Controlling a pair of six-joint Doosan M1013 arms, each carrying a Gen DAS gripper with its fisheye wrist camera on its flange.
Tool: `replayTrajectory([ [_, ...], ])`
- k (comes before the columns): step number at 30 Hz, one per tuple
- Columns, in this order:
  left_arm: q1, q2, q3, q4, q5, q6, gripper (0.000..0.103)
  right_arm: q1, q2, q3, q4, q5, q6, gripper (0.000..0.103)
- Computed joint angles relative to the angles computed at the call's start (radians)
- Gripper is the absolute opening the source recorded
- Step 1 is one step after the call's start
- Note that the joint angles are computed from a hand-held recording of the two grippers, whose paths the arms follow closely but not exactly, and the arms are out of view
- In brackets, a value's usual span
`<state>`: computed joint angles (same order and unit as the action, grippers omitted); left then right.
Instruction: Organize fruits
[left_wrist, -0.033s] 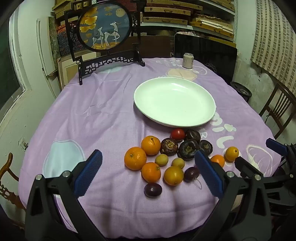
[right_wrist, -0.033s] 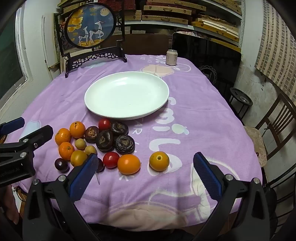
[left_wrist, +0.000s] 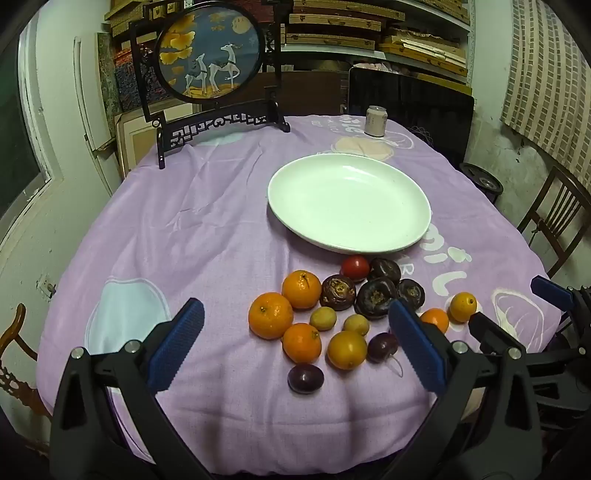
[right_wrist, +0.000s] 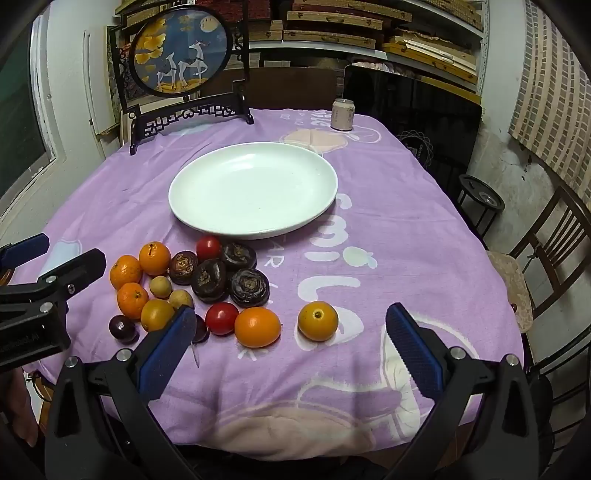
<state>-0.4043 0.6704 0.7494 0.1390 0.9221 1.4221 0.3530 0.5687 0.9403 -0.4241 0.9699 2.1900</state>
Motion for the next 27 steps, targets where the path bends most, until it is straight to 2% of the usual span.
replayTrajectory([
  [27, 0.005, 0.005, -0.009, -0.021, 0.008, 0.0, 0.101, 0.008, 0.0, -0.002, 0.007, 0.007, -0.002, 0.102],
])
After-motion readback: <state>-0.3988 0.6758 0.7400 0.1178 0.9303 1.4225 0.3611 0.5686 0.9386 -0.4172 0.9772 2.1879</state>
